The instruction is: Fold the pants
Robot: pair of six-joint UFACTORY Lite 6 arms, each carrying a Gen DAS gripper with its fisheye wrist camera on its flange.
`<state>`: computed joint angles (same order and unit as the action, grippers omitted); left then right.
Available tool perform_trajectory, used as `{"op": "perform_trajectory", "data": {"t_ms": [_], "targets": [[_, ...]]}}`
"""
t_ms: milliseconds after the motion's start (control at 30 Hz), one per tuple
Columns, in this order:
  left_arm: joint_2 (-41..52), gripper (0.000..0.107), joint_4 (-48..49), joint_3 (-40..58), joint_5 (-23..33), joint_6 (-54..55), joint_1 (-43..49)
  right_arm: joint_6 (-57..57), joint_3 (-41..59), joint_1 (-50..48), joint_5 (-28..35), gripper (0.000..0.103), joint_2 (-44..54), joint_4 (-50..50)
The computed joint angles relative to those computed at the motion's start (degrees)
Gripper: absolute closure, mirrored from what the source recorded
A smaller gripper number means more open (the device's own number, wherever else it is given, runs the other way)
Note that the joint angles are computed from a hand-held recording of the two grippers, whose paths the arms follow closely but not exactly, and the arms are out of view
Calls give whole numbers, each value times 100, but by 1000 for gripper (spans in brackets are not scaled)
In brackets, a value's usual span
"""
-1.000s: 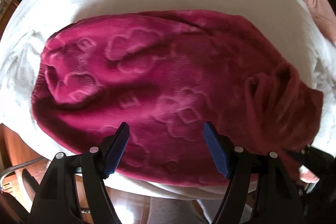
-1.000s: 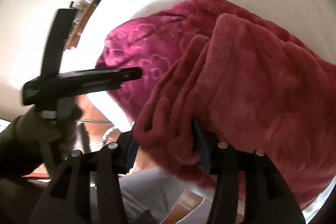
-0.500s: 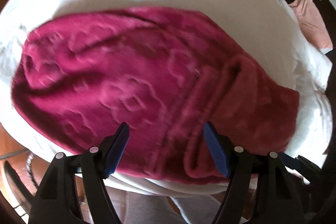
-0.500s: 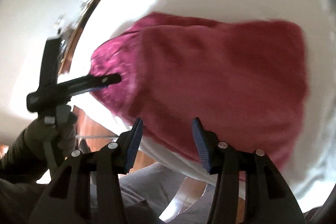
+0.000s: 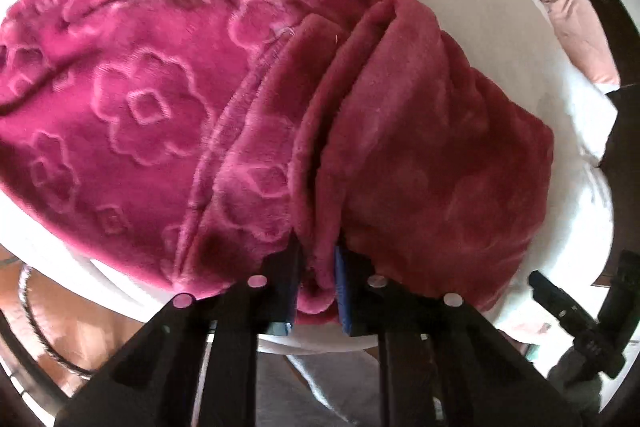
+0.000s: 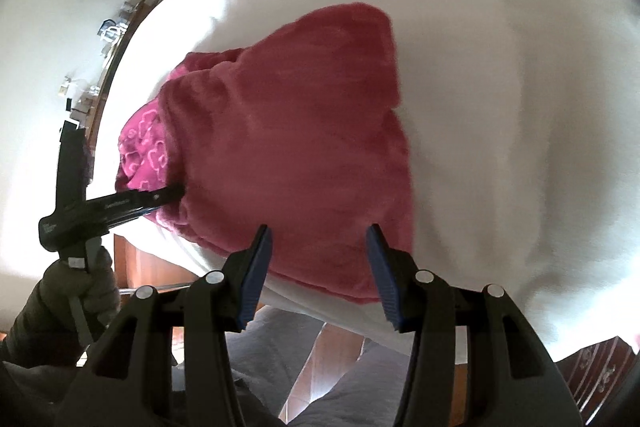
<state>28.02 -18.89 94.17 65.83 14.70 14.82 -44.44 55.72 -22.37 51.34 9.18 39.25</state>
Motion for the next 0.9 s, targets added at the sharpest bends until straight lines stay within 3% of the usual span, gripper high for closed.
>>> {"op": "perform_trajectory", "data": {"t_ms": [200,433,767,900], "targets": [[-859,95,532,-985,-389,176,217,-230,269,-46,-78,53,278,152],[-1349,95,929,-1961,-1009,9,88,-129,1482,708,-280,53,1032,510],[-1214,91,1030,-1893,-1147,-328,-334,1298,4047,1684,-647,53,3446,-380],[-849,90,1214,-1507,-1104,-342,-420,1703,4522,1956,-806,52,3923,-691]]}}
